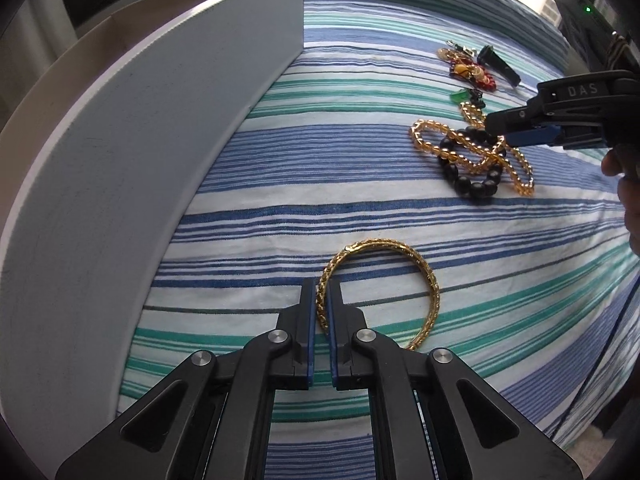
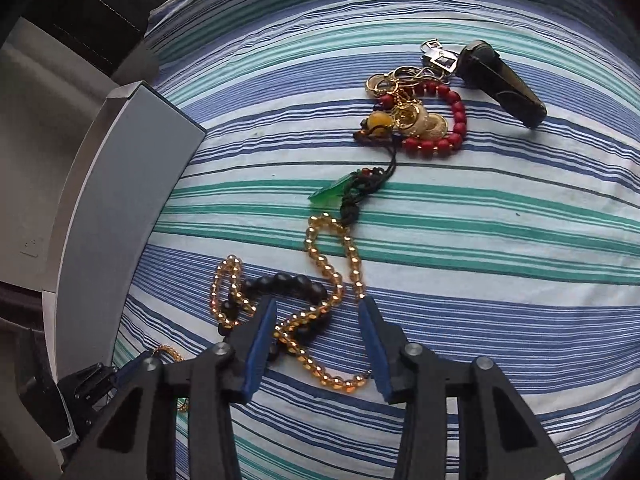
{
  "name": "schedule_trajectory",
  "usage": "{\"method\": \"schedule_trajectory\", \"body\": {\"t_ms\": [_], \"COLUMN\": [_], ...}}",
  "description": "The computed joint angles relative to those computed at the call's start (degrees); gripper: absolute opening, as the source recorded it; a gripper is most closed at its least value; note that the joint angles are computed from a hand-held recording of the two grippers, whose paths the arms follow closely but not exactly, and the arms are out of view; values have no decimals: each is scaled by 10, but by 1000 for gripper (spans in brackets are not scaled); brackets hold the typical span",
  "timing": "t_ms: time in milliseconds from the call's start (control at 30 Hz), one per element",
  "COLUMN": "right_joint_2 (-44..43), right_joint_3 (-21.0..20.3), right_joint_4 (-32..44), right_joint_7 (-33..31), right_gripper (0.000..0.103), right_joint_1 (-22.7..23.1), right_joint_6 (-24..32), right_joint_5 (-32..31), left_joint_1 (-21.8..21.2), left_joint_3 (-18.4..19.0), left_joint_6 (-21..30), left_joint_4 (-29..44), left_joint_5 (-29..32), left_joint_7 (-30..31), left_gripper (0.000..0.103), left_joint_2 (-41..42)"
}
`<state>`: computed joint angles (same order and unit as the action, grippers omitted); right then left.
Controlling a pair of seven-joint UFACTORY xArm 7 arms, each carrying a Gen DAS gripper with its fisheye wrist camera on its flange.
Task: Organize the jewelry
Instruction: 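Lower the left gripper onto the gold bangle and close it, then grasp the gold bead necklace with the right gripper while the left lifts the gold bangle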
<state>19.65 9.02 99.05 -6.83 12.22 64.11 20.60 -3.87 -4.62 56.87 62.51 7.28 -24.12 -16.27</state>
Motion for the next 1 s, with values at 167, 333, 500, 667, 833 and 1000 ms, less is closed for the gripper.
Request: {"method": "schedule_trajectory", "body": {"t_ms": [167,333,500,667,833,1000], "right_joint_2": [6,-9,10,43,-6,-64], "right_joint_3": [-3,22,11,12,8,0], "right_joint_4": [24,29,46,82,29,-4], "right_joint_7": [27,-108,-145,-173,-184,-209], "right_gripper": [32,33,33,18,8,8], "right_joint_1": [17,28,70,62,36,-9], "right_joint_6": [8,37,38,78,49,57], "right_joint_5": [-36,-38,-114,-100,-58,27], "left_joint_1": [0,1,1,2,0,-1], "left_joint_3": [1,-1,3,6,16,8], "left_joint_6": [-8,-4,-5,-5,-8,-7], "left_joint_4": [-8,-12,-13,-7,-11,-7], "left_joint_5": [-1,1,-8,-14,-54,-55], "left_joint_7": [1,0,2,10,12,2], "left_gripper": [4,4,4,4,3,3], "left_joint_2": [-6,-13,-14,-7,-18,-42]}}
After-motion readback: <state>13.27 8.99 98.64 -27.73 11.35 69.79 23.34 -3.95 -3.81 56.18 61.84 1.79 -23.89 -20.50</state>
